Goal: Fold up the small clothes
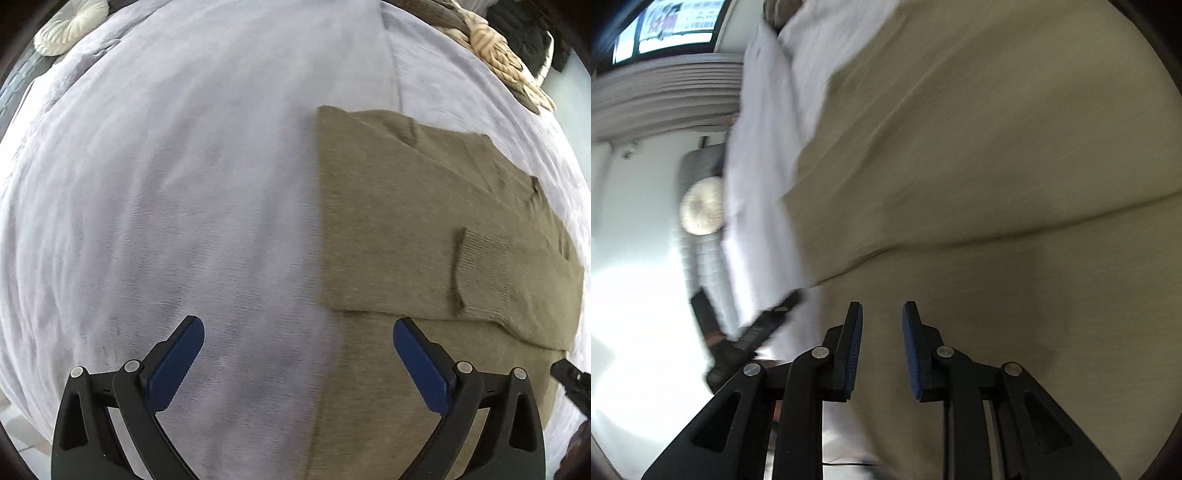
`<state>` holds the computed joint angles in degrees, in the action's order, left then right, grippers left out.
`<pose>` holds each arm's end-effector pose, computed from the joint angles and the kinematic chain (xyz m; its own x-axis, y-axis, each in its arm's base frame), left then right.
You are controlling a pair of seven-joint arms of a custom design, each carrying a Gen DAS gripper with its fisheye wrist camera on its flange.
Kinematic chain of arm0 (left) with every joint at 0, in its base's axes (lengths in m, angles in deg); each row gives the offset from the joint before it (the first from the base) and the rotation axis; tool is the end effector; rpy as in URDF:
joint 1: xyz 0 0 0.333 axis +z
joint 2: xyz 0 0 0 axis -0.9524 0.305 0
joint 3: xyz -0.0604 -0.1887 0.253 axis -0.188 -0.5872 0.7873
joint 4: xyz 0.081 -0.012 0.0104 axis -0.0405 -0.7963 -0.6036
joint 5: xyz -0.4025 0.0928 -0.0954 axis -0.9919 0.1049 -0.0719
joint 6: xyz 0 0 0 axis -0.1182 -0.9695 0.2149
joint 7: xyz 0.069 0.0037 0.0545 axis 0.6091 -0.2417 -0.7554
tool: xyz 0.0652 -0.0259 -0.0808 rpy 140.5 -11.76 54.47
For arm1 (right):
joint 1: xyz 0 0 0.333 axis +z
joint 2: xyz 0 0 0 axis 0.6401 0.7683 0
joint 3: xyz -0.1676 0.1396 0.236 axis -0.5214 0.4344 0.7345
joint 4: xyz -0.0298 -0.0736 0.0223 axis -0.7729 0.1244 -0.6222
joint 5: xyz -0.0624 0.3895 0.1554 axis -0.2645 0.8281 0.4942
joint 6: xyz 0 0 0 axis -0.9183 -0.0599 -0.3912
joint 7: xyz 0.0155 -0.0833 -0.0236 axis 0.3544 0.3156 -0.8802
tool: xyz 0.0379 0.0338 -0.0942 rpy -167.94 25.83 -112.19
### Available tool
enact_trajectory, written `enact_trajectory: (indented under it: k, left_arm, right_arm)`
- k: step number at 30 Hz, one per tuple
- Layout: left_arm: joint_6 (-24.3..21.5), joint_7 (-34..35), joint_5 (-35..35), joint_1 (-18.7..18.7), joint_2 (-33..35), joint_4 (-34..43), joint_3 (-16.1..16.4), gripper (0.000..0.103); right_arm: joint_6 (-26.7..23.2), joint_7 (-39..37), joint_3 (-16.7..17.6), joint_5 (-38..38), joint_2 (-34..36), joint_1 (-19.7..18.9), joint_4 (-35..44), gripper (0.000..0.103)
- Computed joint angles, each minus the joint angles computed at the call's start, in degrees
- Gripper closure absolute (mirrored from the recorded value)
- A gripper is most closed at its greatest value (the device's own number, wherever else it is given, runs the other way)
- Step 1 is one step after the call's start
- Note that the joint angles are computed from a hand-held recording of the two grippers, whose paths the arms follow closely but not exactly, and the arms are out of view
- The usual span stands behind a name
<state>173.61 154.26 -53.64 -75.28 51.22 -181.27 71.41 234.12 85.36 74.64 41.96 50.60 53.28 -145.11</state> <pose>0.6702 -0.1135 0.4865 -0.3377 -0.9397 0.0546 -0.9266 0.3217 -0.1946 0.6135 0.1979 0.4358 -0.6022 -0.2786 -0.7481 -0.5911 0.7855 0.1833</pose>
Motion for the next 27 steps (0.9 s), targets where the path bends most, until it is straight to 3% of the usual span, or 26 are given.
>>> enact_trajectory:
  k: [2,8,12,13,14,19,23,27]
  left_arm:
    - [0.09,0.21,0.04,0.31,0.18,0.31,0.26,0.000]
    - [1.75,-0.35,2.58,1.05,-1.38,-1.95,1.15,0.000]
    - [0.85,1.03,0.41,2.99,-2.28,-2.51,1.70,0.000]
    - [0.53,1.23,0.36,3.39,-2.30,-2.41,1.91,0.000]
    - [0.21,1.65,0.25,3.81,-2.33,-2.32,2.08,0.000]
    - [-0.40,3.84,-0.13,5.90,-2.71,-1.93,2.95,0.000]
    - [0.07,5.40,0.44,6.98,-3.86,-3.37,3.37,0.000]
    - [0.12,5.52,1.10,7.26,-3.78,-3.74,3.39,0.000]
  right_arm:
    - [1.46,-7.83,2.61,10.36,7.49,-0.56,8.09,0.078]
    - [6.83,-9.44,8.15,15.67,24.55,-1.53,26.68,0.078]
    - [10.22,-1.87,8.39,10.59,28.68,-0.47,30.78,0.076]
    - [10.89,-0.75,8.56,9.40,29.06,-0.39,31.21,0.081]
    - [10.53,1.61,7.64,6.42,29.41,0.33,31.81,0.093]
    - [6.43,10.62,5.34,-4.89,31.56,1.95,34.63,0.096]
    - [2.88,14.22,5.69,-11.24,32.44,1.22,35.52,0.097]
    - [-4.89,14.24,7.42,-17.63,31.42,-1.60,36.59,0.096]
